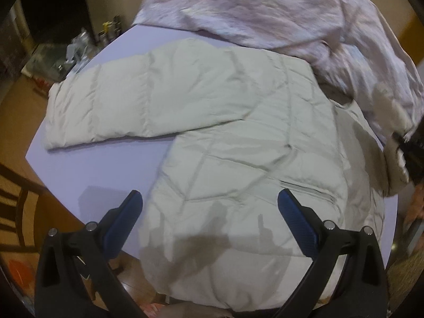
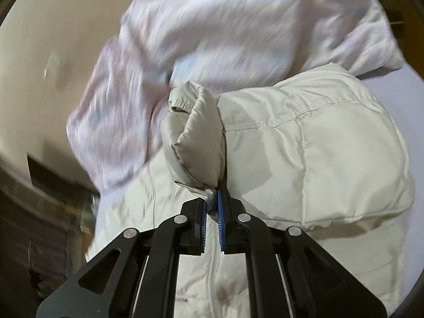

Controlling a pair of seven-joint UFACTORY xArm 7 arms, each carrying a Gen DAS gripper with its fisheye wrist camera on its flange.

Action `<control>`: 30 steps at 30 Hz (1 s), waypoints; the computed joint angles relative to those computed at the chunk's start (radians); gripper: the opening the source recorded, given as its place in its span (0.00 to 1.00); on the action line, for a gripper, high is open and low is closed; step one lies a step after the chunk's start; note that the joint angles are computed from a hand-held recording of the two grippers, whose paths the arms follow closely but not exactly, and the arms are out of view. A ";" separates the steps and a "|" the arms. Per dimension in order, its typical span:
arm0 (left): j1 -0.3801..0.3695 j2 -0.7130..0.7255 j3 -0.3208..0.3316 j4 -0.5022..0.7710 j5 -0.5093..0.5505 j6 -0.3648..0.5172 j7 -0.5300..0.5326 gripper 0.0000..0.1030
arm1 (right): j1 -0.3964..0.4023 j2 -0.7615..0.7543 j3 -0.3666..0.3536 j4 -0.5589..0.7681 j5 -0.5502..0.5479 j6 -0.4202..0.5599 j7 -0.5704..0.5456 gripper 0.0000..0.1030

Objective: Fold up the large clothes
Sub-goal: 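Fold the held sleeve across the jacket front, then open the right gripper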

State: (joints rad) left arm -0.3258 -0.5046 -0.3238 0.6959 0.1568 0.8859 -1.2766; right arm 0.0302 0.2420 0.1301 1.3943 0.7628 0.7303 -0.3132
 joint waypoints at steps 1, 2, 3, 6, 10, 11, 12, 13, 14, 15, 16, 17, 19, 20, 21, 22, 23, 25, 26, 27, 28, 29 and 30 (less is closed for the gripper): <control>0.004 -0.011 0.004 -0.010 -0.001 0.004 -0.005 0.98 | 0.015 0.004 0.008 -0.006 -0.018 0.001 0.002 0.07; 0.009 -0.020 0.010 -0.021 -0.004 0.009 -0.010 0.98 | 0.034 0.011 0.014 -0.008 -0.045 0.000 0.012 0.07; 0.012 -0.026 0.015 -0.028 -0.007 0.010 -0.012 0.98 | 0.051 0.018 0.018 -0.009 -0.071 -0.001 0.024 0.07; 0.026 -0.044 0.025 -0.054 -0.012 0.003 -0.019 0.98 | 0.092 0.036 0.025 -0.020 -0.151 -0.005 0.055 0.08; 0.043 -0.058 0.034 -0.081 -0.013 -0.004 -0.020 0.98 | 0.155 0.064 0.005 -0.018 -0.361 0.020 0.139 0.10; 0.047 -0.062 0.040 -0.090 -0.016 -0.009 -0.019 0.98 | 0.165 0.072 0.003 -0.012 -0.405 0.036 0.151 0.13; 0.052 -0.065 0.046 -0.099 -0.020 -0.015 -0.017 0.98 | 0.168 0.073 0.003 -0.011 -0.435 0.050 0.151 0.15; 0.055 -0.066 0.048 -0.104 -0.023 -0.020 -0.015 0.98 | 0.168 0.069 0.006 -0.017 -0.448 0.053 0.147 0.16; 0.058 -0.068 0.056 -0.114 -0.029 -0.029 -0.011 0.98 | 0.165 0.062 0.012 -0.022 -0.450 0.055 0.133 0.20; 0.061 -0.073 0.061 -0.122 -0.035 -0.036 -0.009 0.98 | 0.153 0.059 0.022 -0.018 -0.428 0.070 0.106 0.32; 0.065 -0.080 0.065 -0.133 -0.040 -0.046 -0.008 0.98 | 0.138 0.058 0.032 -0.009 -0.392 0.095 0.078 0.44; 0.069 -0.089 0.074 -0.148 -0.048 -0.060 -0.005 0.98 | 0.127 0.057 0.039 -0.001 -0.358 0.114 0.060 0.65; 0.077 -0.104 0.080 -0.167 -0.059 -0.075 -0.004 0.98 | 0.105 0.027 0.051 -0.022 -0.267 0.085 0.003 0.68; 0.083 -0.113 0.085 -0.179 -0.064 -0.087 -0.004 0.98 | 0.098 0.006 0.057 -0.042 -0.216 0.046 -0.036 0.63; 0.089 -0.118 0.086 -0.188 -0.067 -0.095 -0.004 0.98 | 0.094 -0.009 0.057 -0.057 -0.177 0.018 -0.064 0.54; 0.096 -0.122 0.088 -0.194 -0.070 -0.102 -0.006 0.98 | 0.096 -0.017 0.053 -0.066 -0.154 -0.016 -0.071 0.51; 0.104 -0.125 0.089 -0.202 -0.073 -0.112 -0.010 0.98 | 0.106 -0.012 0.042 -0.065 -0.162 -0.042 -0.046 0.47; 0.114 -0.140 0.096 -0.223 -0.083 -0.133 -0.016 0.98 | 0.119 0.028 0.022 -0.030 -0.204 -0.041 0.030 0.41; 0.118 -0.145 0.100 -0.232 -0.090 -0.144 -0.018 0.98 | 0.124 0.050 0.017 -0.008 -0.226 -0.028 0.072 0.39; 0.122 -0.152 0.105 -0.245 -0.099 -0.156 -0.020 0.98 | 0.122 0.067 0.015 0.010 -0.239 -0.015 0.092 0.38; 0.126 -0.155 0.107 -0.251 -0.105 -0.163 -0.023 0.98 | 0.127 0.085 0.014 0.028 -0.264 -0.006 0.117 0.38; 0.130 -0.165 0.112 -0.265 -0.113 -0.171 -0.026 0.98 | 0.129 0.095 0.016 0.039 -0.283 0.001 0.129 0.38; 0.134 -0.171 0.115 -0.274 -0.120 -0.177 -0.029 0.98 | 0.134 0.108 0.021 0.048 -0.302 0.010 0.136 0.38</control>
